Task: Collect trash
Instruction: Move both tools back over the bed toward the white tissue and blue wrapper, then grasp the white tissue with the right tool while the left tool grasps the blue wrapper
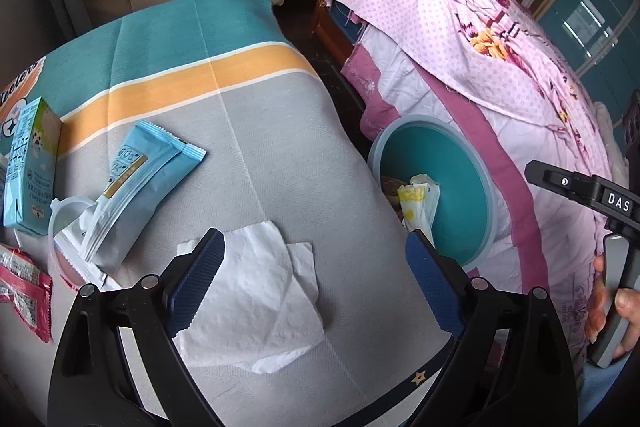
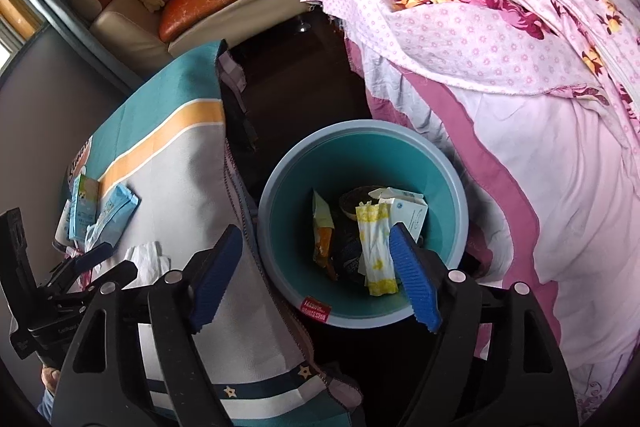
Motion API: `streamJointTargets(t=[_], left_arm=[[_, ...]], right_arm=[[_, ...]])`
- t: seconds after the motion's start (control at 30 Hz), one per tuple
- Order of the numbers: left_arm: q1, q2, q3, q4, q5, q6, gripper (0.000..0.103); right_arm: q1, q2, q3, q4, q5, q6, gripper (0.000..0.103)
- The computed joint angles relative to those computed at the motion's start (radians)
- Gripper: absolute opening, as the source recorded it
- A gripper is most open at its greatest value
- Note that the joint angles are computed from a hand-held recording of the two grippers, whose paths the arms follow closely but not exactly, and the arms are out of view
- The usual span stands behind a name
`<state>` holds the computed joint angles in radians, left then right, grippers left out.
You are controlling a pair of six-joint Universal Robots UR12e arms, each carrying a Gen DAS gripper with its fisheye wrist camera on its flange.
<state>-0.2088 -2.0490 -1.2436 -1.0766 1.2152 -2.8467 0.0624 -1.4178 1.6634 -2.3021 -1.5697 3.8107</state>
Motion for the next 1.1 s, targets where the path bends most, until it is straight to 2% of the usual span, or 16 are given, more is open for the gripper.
streamJointTargets(t=[0.6,0.9,1.1], left_arm=[[0.083,0.072,-0.09,0.08,-0.004,-0.024,0.095],[0.127,0.079,-0.113,0.094,-0.006,-0.066,0.096],[0.156,0.077,-0.117,0.107,-0.005,-0.086,0.096]], right_arm=[[0.089,0.056,-0.097,0.085,0.025,-0.049,0.078],[0.138,0.13,-0.185,0.147,0.059,-0.106,0.078],[0.175,0.199,-0.268,0.225,0.086,-0.2,0.079]])
